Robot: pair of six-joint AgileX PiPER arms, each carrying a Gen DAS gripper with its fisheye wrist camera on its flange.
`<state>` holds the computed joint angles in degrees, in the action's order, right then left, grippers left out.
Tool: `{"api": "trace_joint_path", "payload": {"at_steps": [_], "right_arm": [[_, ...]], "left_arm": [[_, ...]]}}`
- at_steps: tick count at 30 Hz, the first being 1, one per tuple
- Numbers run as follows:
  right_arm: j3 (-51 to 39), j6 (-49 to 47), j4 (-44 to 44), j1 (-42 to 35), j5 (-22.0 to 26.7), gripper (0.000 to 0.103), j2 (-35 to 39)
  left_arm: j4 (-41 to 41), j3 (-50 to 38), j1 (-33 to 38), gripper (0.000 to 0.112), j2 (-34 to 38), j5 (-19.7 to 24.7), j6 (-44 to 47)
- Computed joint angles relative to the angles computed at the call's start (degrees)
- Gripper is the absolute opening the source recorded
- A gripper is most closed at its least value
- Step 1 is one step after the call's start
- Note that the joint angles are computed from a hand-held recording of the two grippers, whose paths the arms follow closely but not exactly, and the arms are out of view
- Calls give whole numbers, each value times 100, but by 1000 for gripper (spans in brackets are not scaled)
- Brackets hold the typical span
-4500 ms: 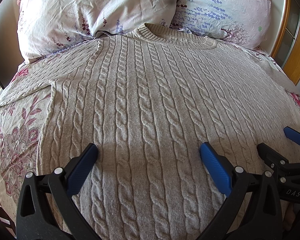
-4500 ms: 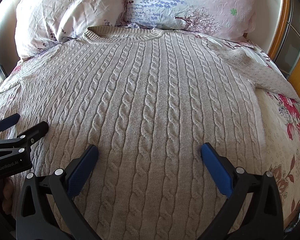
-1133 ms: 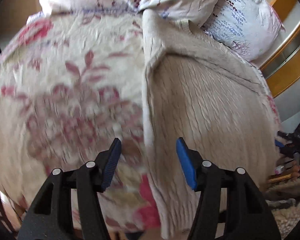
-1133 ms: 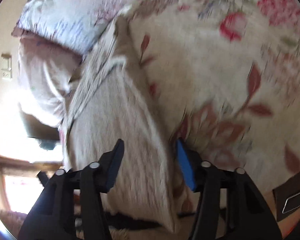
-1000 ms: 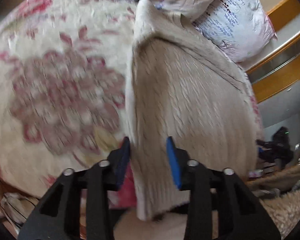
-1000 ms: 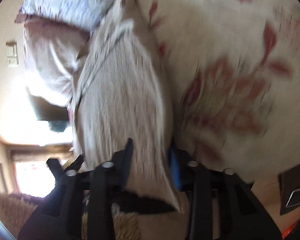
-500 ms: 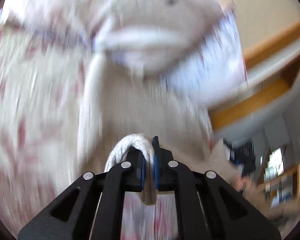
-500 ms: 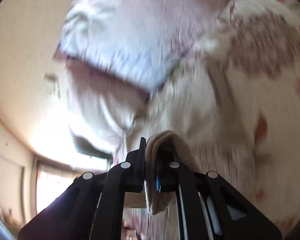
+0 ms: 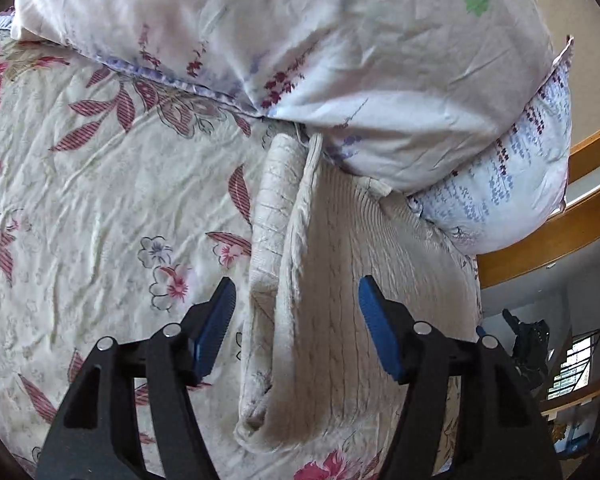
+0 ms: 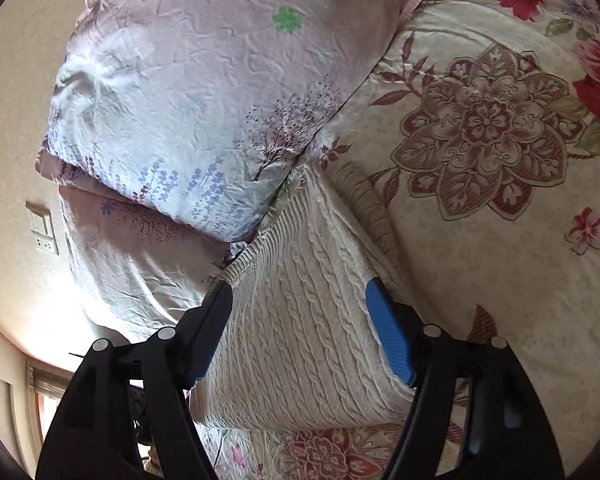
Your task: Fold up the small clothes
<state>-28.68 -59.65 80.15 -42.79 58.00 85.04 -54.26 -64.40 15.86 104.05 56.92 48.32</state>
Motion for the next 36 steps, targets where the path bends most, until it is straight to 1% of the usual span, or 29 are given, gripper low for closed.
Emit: {"api": "trace_joint_path", "payload": {"at_steps": [2, 3, 4, 6, 7, 8, 9, 10, 12, 14, 15, 16, 18, 19, 21, 22, 23, 24, 25, 26, 27, 28, 31, 33, 34, 36], "right_arm": [[-27, -18, -60, 107, -27, 71, -15], [-32, -17, -111, 172, -69, 71, -50], [-10, -44, -145, 204, -100, 71, -85], [73, -112, -188, 139, -65, 71, -116], [114, -161, -211, 38, 1, 71, -86], [139, -194, -230, -51, 49, 71, -62], [185, -254, -280, -216, 116, 71, -53], [218, -293, -337, -367, 152, 71, -79], [251, -337, -532, -716, 164, 71, -241], [217, -407, -705, -1070, 229, 71, -360], [183, -437, -782, -1259, 259, 71, -388], [147, -481, -818, -1450, 328, 71, -365], [59, -538, -858, -1848, 472, 71, -234], [3, -563, -876, -1997, 510, 71, -150], [-167, -500, -1011, -2157, 506, 71, -18], [-290, -421, -1130, -2229, 565, 71, 73], [-370, -364, -1193, -2272, 646, 71, 128], [-484, -341, -1278, -2354, 797, 73, 226], [-572, -317, -1334, -2382, 901, 77, 304], [-634, -308, -1364, -2383, 993, 84, 385], [-743, -268, -1388, -2335, 1096, 86, 546], [-828, -186, -1406, -2218, 1144, 86, 687], [-1148, 227, -1450, -1650, 1063, 86, 1154], [-1405, 537, -1571, -1172, 896, 86, 1421], [-1504, 674, -1643, -935, 782, 86, 1500], [-1714, 853, -1754, -529, 739, 86, 1698]], "left_arm": [[205, -109, -173, 62, 191, -143, -194], [63, -38, -228, 63, 208, -275, -99], [-95, -26, -293, 58, 244, -362, -31], [-86, -120, -412, 29, 366, -467, -321], [-309, -147, -371, 23, 464, -279, -364], [-580, -53, -332, 21, 408, -195, -331], [-820, 57, -301, 20, 292, -62, -241], [-1176, 143, -328, 20, 161, 199, -128], [-1693, 165, -580, 19, -49, 603, -53], [-2223, -48, -1235, 19, -133, 924, -85], [-2455, -171, -1570, 19, -85, 986, -133], [-2779, -392, -2064, 19, 72, 1036, -217], [-3284, -850, -3003, 20, 458, 843, -398], [-3523, -1245, -3487, 23, 835, 783, -614], [-3853, -1828, -4008, 25, 1470, 891, -1019], [-4134, -2012, -4151, 25, 1773, 1105, -1155], [-4337, -2010, -4202, 25, 1894, 1259, -1188], [-4310, -1906, -4185, 27, 1824, 1221, -1089], [-4106, -1763, -4100, 37, 1654, 1106, -871], [-3859, -1585, -3989, 44, 1449, 929, -686], [-3561, -1390, -3859, 45, 1224, 709, -596], [-3161, -1215, -3719, 46, 1003, 443, -571], [-2194, -887, -3338, 48, 622, -63, -741], [-1842, -566, -3123, 51, 447, -354, -661], [-1735, -473, -3091, 54, 430, -482, -619], [-1511, -427, -3116, 57, 493, -632, -609]]}}
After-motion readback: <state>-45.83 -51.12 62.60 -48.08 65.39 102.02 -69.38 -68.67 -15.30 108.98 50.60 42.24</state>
